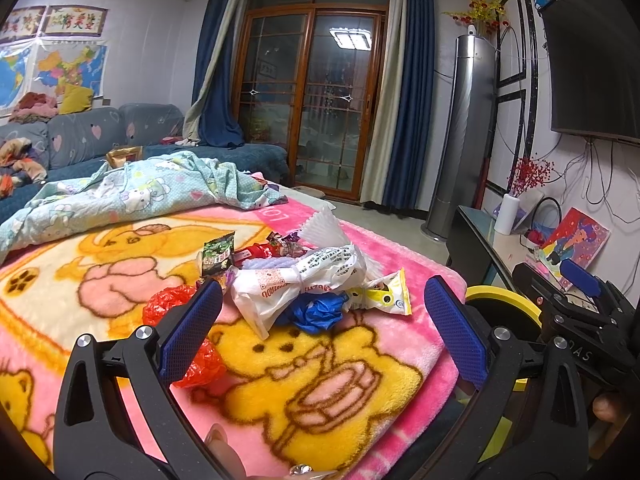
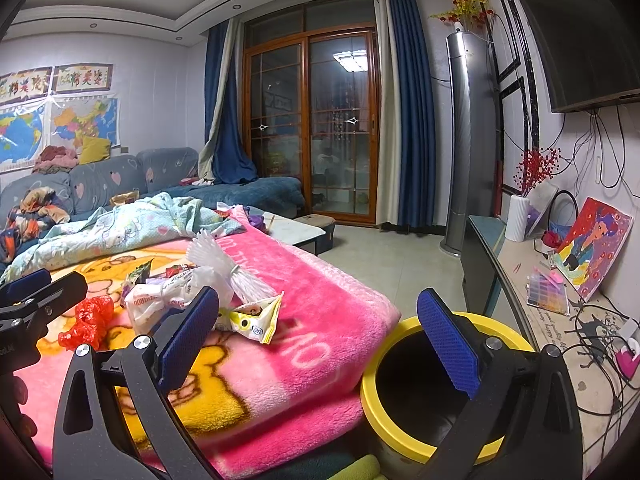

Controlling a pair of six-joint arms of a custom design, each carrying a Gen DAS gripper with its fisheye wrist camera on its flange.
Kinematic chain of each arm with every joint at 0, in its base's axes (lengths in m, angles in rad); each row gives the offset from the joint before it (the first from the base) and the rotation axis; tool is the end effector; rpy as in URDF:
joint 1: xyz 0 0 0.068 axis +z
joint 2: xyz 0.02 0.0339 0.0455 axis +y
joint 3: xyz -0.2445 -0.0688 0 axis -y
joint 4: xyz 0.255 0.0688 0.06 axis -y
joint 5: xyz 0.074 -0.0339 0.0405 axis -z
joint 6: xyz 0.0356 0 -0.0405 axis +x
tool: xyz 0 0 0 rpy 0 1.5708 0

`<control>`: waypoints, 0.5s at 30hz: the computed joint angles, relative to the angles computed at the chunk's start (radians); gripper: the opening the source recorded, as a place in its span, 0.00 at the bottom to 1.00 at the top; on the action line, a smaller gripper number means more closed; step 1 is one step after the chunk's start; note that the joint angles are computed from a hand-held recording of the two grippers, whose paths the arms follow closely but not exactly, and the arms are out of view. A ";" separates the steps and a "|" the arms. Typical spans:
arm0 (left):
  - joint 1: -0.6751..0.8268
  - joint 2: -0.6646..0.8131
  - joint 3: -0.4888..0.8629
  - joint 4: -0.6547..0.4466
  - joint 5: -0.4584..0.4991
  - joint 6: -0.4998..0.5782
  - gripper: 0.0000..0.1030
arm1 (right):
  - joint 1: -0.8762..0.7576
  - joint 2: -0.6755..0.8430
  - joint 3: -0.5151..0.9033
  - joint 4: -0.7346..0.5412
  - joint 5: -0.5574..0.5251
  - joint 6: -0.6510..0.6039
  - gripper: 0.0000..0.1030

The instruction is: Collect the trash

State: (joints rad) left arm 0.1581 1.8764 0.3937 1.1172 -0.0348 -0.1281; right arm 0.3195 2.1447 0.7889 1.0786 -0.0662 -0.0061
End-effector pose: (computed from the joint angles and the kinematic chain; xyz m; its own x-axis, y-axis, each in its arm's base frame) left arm 0.2744 0.0450 0.0588 -0.3259 -0.1812 -0.9279 -0.2330 0.9666 -0.1070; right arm 0.3516 0.1188 0.0525 -0.2575 -0.0916 -0.9619 -0.3754 0.9268 0.0122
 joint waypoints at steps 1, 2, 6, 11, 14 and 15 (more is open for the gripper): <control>0.001 0.000 0.000 0.000 0.003 -0.001 0.90 | 0.000 0.000 0.000 0.001 0.001 0.000 0.94; 0.000 0.000 0.000 0.000 0.001 -0.001 0.90 | 0.000 0.000 0.000 0.000 0.001 0.000 0.94; 0.000 0.000 0.000 0.000 0.001 -0.001 0.90 | -0.001 0.001 0.001 -0.002 -0.002 0.000 0.94; -0.013 -0.011 -0.010 -0.007 -0.017 -0.011 0.90 | 0.005 0.008 0.004 -0.003 -0.004 -0.001 0.94; -0.037 -0.014 0.001 -0.024 -0.043 -0.022 0.90 | 0.011 0.014 0.008 -0.007 -0.012 -0.004 0.94; -0.021 -0.012 -0.003 -0.020 -0.028 -0.016 0.90 | 0.014 0.016 0.012 -0.015 -0.015 -0.006 0.94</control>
